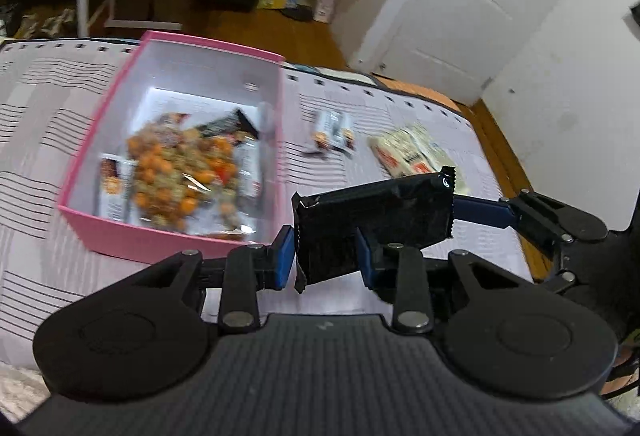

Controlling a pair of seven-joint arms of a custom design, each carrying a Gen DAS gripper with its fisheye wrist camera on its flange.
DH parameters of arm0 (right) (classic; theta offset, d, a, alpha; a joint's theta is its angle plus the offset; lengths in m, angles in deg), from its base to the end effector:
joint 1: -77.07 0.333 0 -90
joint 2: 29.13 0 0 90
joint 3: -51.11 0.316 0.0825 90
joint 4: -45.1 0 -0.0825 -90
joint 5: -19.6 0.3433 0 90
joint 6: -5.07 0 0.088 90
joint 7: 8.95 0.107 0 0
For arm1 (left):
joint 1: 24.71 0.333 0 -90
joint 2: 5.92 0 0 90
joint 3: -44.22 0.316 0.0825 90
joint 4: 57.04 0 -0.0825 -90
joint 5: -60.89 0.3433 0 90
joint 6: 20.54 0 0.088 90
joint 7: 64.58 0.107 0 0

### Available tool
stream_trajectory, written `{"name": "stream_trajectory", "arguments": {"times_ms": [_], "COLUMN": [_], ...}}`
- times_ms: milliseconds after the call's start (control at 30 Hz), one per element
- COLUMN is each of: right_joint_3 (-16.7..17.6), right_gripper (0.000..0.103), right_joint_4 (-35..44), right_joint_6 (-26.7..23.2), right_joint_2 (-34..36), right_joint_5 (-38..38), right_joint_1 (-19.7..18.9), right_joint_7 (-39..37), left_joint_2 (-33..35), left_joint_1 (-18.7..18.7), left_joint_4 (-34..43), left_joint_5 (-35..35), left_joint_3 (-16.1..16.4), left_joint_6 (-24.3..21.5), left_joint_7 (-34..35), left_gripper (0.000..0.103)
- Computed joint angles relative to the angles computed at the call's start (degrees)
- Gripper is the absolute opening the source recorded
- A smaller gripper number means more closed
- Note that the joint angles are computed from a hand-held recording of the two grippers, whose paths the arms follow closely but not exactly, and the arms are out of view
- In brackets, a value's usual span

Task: Organize snacks
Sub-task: 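Carry the black packet into the pink box and open the left gripper, then move the left gripper to the beige rice-cracker bag and lower onto it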

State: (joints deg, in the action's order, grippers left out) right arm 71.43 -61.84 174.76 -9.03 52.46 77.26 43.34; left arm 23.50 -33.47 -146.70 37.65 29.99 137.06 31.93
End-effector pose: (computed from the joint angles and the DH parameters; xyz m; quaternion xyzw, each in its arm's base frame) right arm 0.6188 0.1647 0.4405 -0.7695 0.4988 -0.1588 0.3659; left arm 0.6631 -0.2251 0.4477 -0.6168 0.6937 -0.3693 0.0444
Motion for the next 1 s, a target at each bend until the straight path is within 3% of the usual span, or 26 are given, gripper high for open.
{"name": "stream_trajectory", "arguments": {"times_ms": [133,267,533,667,800,867,1000], "right_joint_3": [-3.00,-2.83,-4.48,-4.08,-2.21,-1.70,-1.64], "right_gripper": [0.077,0.064,0.064,0.064,0.067,0.068,0.069], "right_joint_4": [8.54,16.58,25.78,24.67,19.86,16.21,8.40], "right_joint_6": [-6.05,-10.49,-15.23,-14.24,-11.69,-9.45,-4.65], "right_joint_2": [5.65,11.69,19.36,18.99,15.16,12.19,5.58], "right_joint_5": [-4.17,-5.07,-10.16,-12.04,-10.58,-9.77,-8.62], "right_joint_1": [2.81,3.33,6.20,5.73,2.80,1.49,-0.58], "right_joint_7": [6.42,10.15,17.14,17.75,14.88,13.17,10.05], "left_joint_2": [1.06,3.64,11.84,13.95,12.45,11.52,9.44], "left_joint_1": [-0.24,-1.57,-2.00,-2.59,-7.03,-6.63,-3.59], "left_joint_4": [1.35,4.77,15.42,17.69,15.08,14.09,12.46], "left_joint_5": [2.03,6.86,14.69,17.57,25.71,27.09,25.29], "left_joint_3": [2.61,6.62,9.91,10.72,16.56,16.08,11.59], "left_joint_6": [0.10,-0.98,-7.02,-7.91,-4.60,-3.74,-2.66], "left_joint_7": [-3.21,-8.76,-16.96,-19.72,-26.37,-26.92,-23.20], "left_gripper": [0.031,0.031,0.032,0.043,0.052,0.052,0.052]}}
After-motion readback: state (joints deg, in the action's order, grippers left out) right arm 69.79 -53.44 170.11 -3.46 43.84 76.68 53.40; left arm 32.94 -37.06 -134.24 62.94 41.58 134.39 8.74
